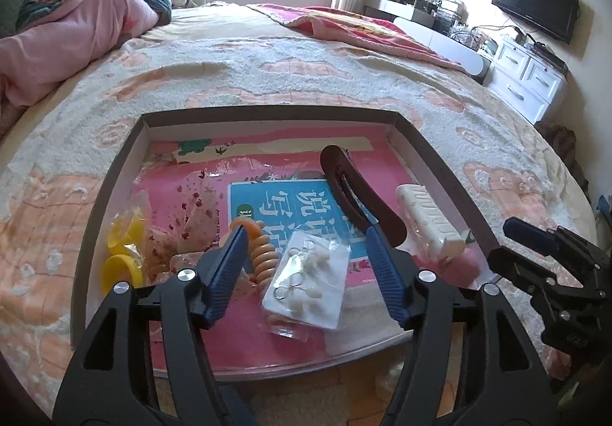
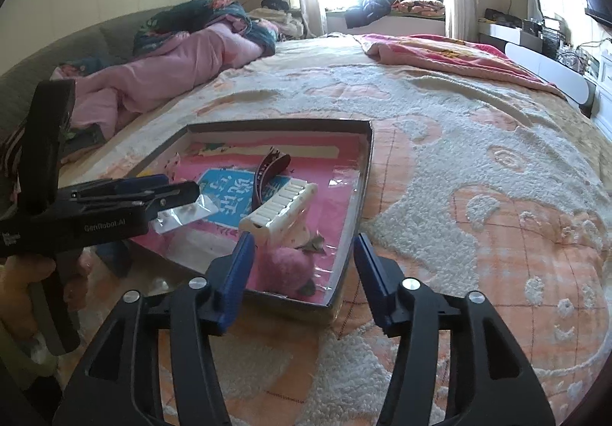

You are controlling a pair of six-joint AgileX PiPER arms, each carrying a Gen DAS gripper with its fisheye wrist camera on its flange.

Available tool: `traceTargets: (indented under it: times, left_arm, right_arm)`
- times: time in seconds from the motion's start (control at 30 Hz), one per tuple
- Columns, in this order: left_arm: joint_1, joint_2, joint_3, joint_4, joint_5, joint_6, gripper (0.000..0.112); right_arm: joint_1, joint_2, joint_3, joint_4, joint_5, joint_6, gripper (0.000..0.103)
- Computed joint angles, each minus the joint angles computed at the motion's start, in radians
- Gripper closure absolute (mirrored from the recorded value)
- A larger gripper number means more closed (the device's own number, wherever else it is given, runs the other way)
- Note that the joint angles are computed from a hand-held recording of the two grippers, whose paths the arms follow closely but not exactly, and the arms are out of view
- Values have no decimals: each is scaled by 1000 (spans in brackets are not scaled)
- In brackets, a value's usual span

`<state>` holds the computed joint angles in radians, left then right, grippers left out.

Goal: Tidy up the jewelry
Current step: 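Open the left tool to drop the earring bag while the right tool releases the pom-pom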

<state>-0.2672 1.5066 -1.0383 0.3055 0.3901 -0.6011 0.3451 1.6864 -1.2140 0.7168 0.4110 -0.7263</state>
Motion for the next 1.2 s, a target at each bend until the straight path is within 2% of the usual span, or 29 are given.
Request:
traceTargets:
  times: [0.1, 0.3, 0.37, 0.53, 0.6, 0.9, 1.2]
  left_arm:
    - [-15, -21, 12, 62, 7, -62, 49]
    - [-35, -86, 52, 144, 13, -166, 37]
    - [-41, -101, 61, 173, 19, -202, 28]
    - [-56, -159, 94, 222, 39, -274, 21]
    - [-64, -173, 101, 242, 50, -300, 21]
    - [-95, -258, 143, 349, 115, -412, 21]
    - [-66, -332, 204, 295, 137, -376, 21]
  right_arm:
    - [-5, -22, 19, 30, -15, -24, 42]
    - [-13, -62, 56, 103, -31, -93, 36]
    - [-15, -70, 65, 118, -34, -109, 34]
    - [-20, -92, 83, 171, -27, -151, 30]
    - [-19, -101, 90, 188, -26, -162, 26]
    - [19, -145, 133, 205, -55, -196, 24]
    - [73, -174, 166, 195, -74, -200, 22]
